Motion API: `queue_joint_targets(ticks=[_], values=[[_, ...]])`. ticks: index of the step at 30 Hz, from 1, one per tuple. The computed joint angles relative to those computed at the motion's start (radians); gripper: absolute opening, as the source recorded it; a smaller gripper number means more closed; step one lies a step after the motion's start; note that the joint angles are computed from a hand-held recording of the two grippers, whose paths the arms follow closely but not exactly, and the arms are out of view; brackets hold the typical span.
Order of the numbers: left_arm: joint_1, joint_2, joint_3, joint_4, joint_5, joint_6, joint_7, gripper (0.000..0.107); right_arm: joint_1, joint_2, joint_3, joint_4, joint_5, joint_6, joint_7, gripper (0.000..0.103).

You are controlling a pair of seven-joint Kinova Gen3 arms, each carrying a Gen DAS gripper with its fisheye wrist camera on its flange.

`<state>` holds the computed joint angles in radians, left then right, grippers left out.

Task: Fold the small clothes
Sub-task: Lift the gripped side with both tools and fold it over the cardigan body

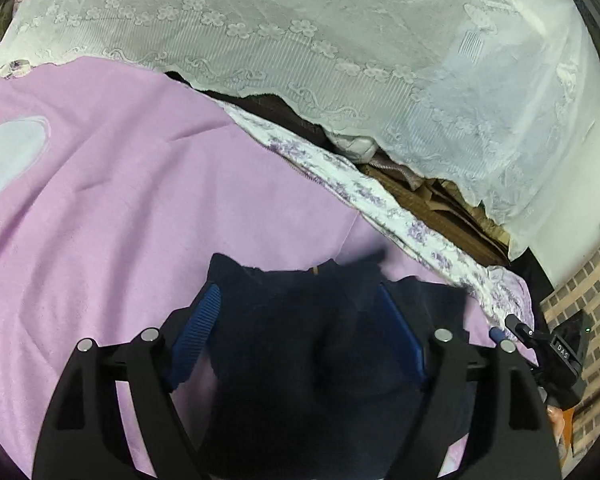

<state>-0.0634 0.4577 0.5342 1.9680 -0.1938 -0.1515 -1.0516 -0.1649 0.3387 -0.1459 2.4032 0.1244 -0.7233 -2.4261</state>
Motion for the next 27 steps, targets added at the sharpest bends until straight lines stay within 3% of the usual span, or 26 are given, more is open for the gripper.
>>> queue_joint_targets(ticks=[2,5,7,9,11,13,15,18,19,20,23,27], values=[[0.024,0.006,-0.018,-0.021,0.006,0.032,-0.013,0.076,-0.079,-0.019,0.044,-0.023,-0.07,0.072,0.081,0.045],[0.155,0.011,-0.148,-0.086,0.071,0.122,-0.095,0.076,-0.21,-0.02,0.148,-0.062,-0.185,0.159,0.201,0.045],[0.242,0.023,-0.24,-0.128,0.073,0.162,-0.086,0.076,-0.25,-0.011,0.185,-0.091,-0.26,0.203,0.282,0.045],[0.314,0.053,-0.316,-0.2,0.106,0.237,-0.106,0.076,-0.216,0.001,0.156,-0.124,-0.285,0.245,0.317,0.045],[0.317,0.087,-0.318,-0.267,0.166,0.302,-0.171,0.076,-0.145,0.021,0.093,-0.165,-0.278,0.29,0.334,0.045],[0.315,0.115,-0.316,-0.312,0.233,0.347,-0.238,0.076,-0.141,0.04,0.097,-0.209,-0.308,0.344,0.36,0.045],[0.356,0.148,-0.358,-0.368,0.247,0.409,-0.248,0.076,-0.107,0.066,0.072,-0.261,-0.289,0.415,0.348,0.046],[0.487,0.166,-0.495,-0.372,0.171,0.408,-0.156,0.076,-0.125,0.108,0.094,-0.31,-0.288,0.489,0.349,0.042],[0.533,0.166,-0.542,-0.365,0.131,0.401,-0.121,0.076,-0.142,0.117,0.111,-0.312,-0.302,0.495,0.362,0.022],[0.579,0.165,-0.588,-0.362,0.091,0.403,-0.08,0.076,-0.14,0.121,0.112,-0.304,-0.31,0.484,0.36,0.011],[0.716,0.161,-0.727,-0.345,-0.006,0.417,0.042,0.077,-0.079,0.113,0.063,-0.255,-0.283,0.396,0.308,0.007],[0.827,0.156,-0.855,-0.298,-0.009,0.4,0.093,0.078,-0.064,0.135,0.062,-0.269,-0.266,0.421,0.3,0.007]])
